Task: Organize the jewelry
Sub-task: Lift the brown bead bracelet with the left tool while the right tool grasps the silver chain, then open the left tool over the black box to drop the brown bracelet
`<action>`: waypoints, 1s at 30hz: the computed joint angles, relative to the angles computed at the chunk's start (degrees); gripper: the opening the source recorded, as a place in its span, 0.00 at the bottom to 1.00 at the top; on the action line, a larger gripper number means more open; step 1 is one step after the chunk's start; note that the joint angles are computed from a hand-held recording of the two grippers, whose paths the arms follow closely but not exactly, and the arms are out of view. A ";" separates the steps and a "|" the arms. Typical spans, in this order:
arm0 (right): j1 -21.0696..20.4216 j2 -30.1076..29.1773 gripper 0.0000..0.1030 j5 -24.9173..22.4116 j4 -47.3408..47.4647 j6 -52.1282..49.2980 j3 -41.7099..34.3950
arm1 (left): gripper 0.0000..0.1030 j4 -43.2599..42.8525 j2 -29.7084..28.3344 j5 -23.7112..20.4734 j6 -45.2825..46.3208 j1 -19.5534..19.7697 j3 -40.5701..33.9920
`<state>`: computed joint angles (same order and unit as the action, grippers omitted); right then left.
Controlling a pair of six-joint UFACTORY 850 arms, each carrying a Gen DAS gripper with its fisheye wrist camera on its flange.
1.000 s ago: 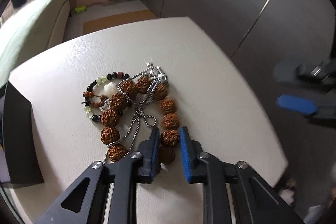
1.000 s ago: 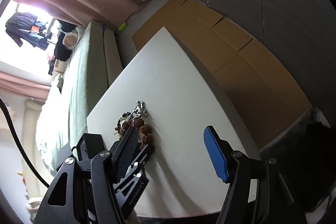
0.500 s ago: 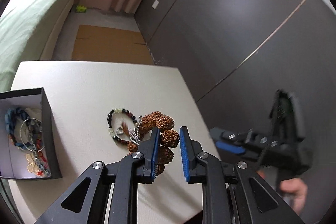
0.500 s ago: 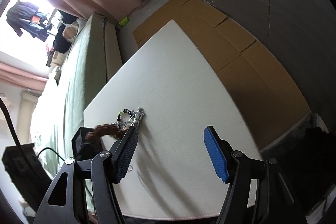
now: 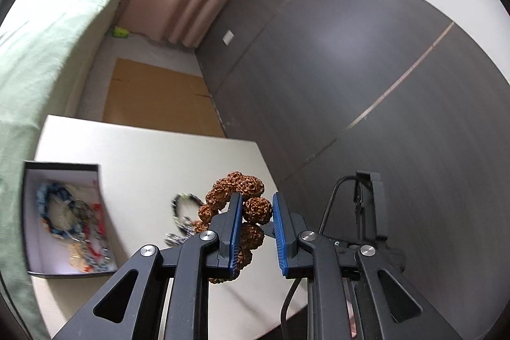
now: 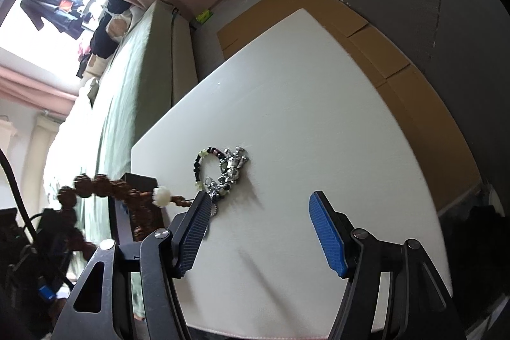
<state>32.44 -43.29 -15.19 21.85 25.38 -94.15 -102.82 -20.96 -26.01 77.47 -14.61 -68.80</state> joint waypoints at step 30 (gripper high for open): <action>3.06 -17.11 0.14 -13.13 -25.19 20.57 -25.57 | 0.19 -7.14 4.52 5.46 2.08 7.49 5.93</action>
<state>35.51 -60.40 -28.32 -3.34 45.96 -119.71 -109.95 -16.44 -20.55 79.55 -7.11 -62.87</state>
